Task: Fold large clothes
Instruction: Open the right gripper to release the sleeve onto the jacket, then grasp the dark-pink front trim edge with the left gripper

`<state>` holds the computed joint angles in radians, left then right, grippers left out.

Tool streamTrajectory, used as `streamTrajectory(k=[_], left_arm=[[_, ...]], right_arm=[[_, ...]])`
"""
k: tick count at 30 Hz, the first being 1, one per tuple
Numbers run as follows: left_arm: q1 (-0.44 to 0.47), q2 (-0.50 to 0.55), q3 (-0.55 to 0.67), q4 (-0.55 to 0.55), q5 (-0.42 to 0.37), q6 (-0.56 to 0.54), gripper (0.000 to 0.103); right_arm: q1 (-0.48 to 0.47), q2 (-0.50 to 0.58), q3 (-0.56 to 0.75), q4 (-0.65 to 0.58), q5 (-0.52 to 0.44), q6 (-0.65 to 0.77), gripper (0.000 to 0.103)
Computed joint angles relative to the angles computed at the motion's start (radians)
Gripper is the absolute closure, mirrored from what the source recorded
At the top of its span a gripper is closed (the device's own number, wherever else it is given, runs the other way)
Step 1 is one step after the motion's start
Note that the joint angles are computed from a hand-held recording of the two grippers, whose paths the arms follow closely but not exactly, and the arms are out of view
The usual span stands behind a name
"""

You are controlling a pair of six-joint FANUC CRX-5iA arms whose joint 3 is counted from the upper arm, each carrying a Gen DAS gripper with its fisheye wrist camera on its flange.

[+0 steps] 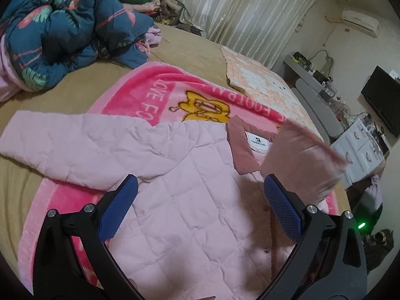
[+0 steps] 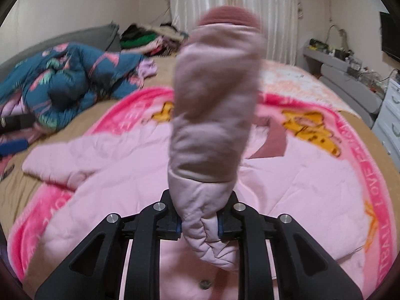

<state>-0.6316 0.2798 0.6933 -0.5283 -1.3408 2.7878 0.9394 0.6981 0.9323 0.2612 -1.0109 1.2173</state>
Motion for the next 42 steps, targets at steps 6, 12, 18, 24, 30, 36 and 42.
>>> streamTrajectory(k=[6,12,18,24,30,36,42], left_arm=[[0.014,-0.036,-0.073,0.025,0.027,0.043,0.009],[0.041,-0.062,-0.146,0.103,0.11,0.072,0.009],[0.088,-0.063,-0.237,0.264,0.26,0.031,0.009],[0.117,-0.015,-0.297,0.429,0.355,-0.025,0.009],[0.113,0.052,-0.286,0.505,0.366,-0.049,0.009],[0.08,0.119,-0.157,0.426,0.258,-0.039,0.041],[0.04,0.128,-0.029,0.265,0.175,-0.081,0.094]], right_arm=[[0.036,-0.008,-0.054,-0.028,-0.026,0.042,0.064],[0.06,-0.054,-0.106,-0.096,-0.05,0.145,0.026],[0.042,-0.229,-0.325,-0.142,0.053,0.142,0.014],[0.016,-0.332,-0.499,0.03,0.067,-0.037,0.014],[-0.045,-0.433,-0.631,0.04,0.098,-0.147,0.014],[-0.073,-0.494,-0.723,0.097,0.107,-0.234,0.014],[-0.102,-0.536,-0.78,0.131,0.138,-0.333,0.014]])
